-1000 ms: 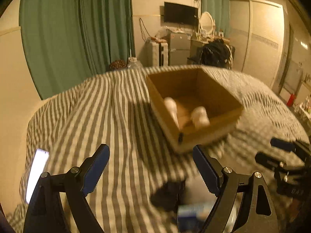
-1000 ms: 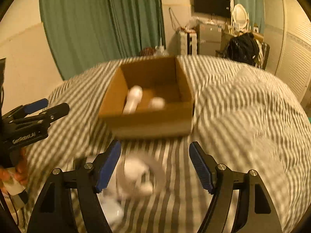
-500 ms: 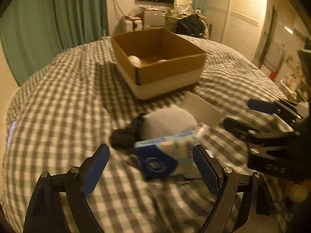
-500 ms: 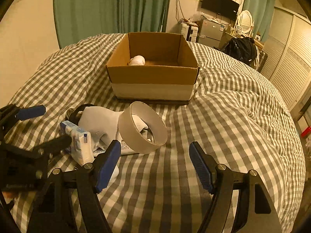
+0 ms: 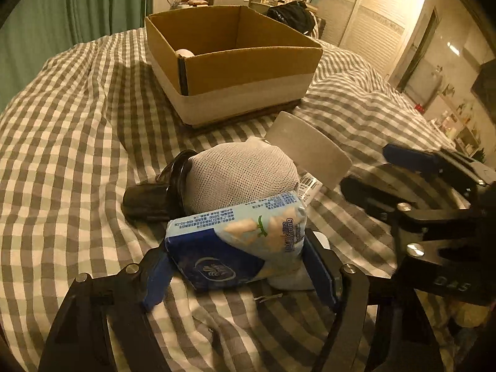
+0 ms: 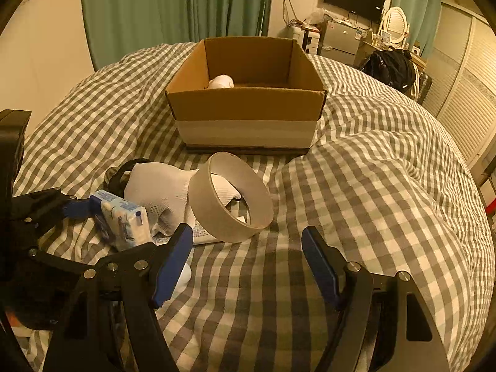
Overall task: Organize objects
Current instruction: 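Grasp the blue-and-white tissue pack with the left tool, then grasp the white tape roll with the right tool while the left tool holds the tissue pack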
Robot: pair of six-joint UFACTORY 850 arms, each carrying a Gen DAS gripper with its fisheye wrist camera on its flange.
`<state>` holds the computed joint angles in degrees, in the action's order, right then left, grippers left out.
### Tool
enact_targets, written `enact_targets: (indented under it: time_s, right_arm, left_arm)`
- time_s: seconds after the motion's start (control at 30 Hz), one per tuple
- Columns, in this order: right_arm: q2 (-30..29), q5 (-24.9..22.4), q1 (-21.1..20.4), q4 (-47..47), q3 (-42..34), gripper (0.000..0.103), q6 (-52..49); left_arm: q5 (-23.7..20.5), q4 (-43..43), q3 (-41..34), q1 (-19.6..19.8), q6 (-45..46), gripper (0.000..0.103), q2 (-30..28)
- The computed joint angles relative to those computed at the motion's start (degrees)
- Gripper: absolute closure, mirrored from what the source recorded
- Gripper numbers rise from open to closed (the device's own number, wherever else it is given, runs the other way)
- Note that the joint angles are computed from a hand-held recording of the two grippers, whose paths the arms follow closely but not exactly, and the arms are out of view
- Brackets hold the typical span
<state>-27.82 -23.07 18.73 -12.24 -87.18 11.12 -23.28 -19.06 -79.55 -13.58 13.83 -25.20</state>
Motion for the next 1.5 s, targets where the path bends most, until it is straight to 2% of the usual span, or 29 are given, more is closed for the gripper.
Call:
enact_targets:
  time_s: [0.13,0.2,0.33,0.43,0.6,0.7,0.77,0.9,1.1,1.2,1.37,1.5]
  right_arm:
    - [-1.33,-1.90,-0.11,2.53,-1.79,0.034,-2.31]
    - [-1.89,-2.89,-0.01,2.20,-2.53,0.034,-2.41]
    - [-3.30,-4.63,0.51,0.77,-4.16,0.036,-2.55]
    - [-5.12,-6.41,1.27,0.10,-6.23,0.036,-4.04]
    - [-7.79,-9.11,2.45,-6.94,-9.03,0.053,1.58]
    - [-6.90,-6.79,2.68,-10.81,-7.71,0.055,6.27]
    - [-6.22,-5.73,3.05,-13.60,-6.73,0.060,8.60]
    - [-4.58,-3.47,3.03,-15.19,-4.81,0.064,10.01]
    - [-2.26,-0.20,2.15,-8.82,-3.16,0.065,4.66]
    - [-0.84,1.52,1.39,-4.99,-2.36,0.066,1.96]
    - [1.53,2.30,1.10,-5.79,-1.36,0.070,2.63]
    - [3.10,3.33,0.24,-0.07,-1.43,0.071,-2.42]
  left_arm:
    - [0.33,0.36,1.44,0.47,-1.44,0.026,1.87]
    - [1.31,3.53,2.31,0.53,-4.52,0.026,3.13]
    - [0.67,-1.64,3.07,1.91,-1.16,0.026,4.46]
    - [1.63,0.74,3.41,2.34,-3.82,0.026,5.23]
    - [1.80,-3.41,3.49,3.26,-0.34,0.026,5.62]
    - [1.59,0.21,3.17,3.23,-4.05,0.026,5.54]
    - [1.63,0.55,3.24,3.29,-4.36,0.026,5.74]
    - [1.91,2.41,4.14,3.05,-6.14,0.026,7.14]
    - [2.44,8.88,4.80,2.26,-11.16,0.026,8.92]
    - [2.05,8.95,4.33,1.97,-11.51,0.026,8.99]
    - [2.50,8.43,3.28,1.67,-10.40,0.026,8.88]
    - [1.98,9.72,1.40,1.67,-11.61,0.026,8.09]
